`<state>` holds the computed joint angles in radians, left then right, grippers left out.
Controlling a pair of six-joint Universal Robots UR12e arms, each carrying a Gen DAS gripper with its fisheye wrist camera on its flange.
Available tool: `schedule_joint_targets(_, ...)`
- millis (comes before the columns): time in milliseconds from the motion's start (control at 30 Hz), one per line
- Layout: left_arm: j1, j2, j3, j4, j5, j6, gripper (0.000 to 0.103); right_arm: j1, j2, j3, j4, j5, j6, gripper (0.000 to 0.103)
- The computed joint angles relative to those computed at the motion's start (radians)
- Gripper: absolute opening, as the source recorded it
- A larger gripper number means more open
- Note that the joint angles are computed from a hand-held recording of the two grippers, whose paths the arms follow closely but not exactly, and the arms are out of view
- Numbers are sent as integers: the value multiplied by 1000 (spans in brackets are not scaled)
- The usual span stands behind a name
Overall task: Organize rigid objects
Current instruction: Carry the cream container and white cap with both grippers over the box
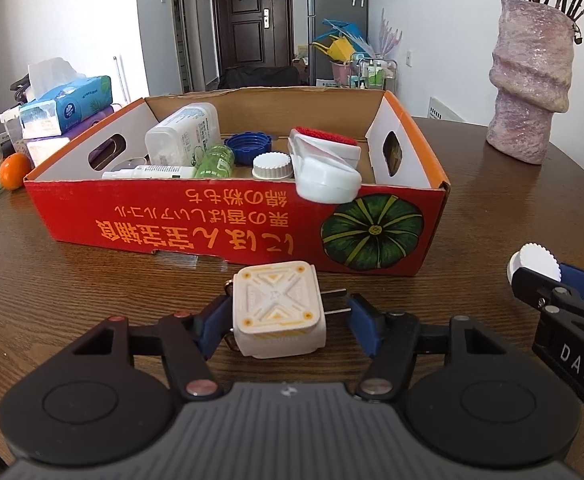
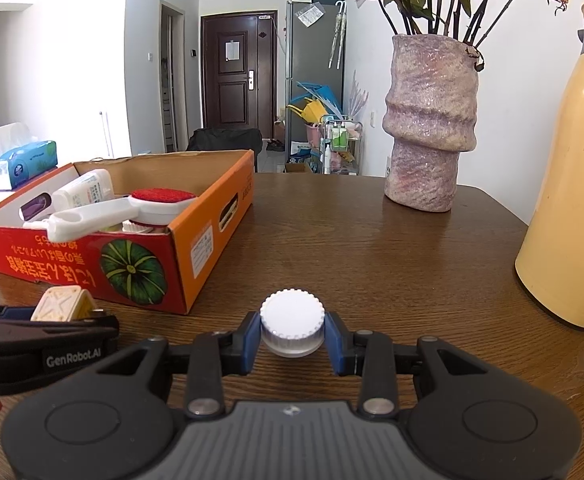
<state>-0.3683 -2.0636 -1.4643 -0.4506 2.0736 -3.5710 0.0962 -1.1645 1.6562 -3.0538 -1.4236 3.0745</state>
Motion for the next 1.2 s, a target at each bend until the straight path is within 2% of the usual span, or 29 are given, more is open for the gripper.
schedule_joint_targets(700,10,82,-127,105,16,30,65,27,-42,73,-95,-11,30,34)
schedule_joint_targets(1200,29,165,-236,230,35,43,65,73,-81,136,-220,-26,75,34)
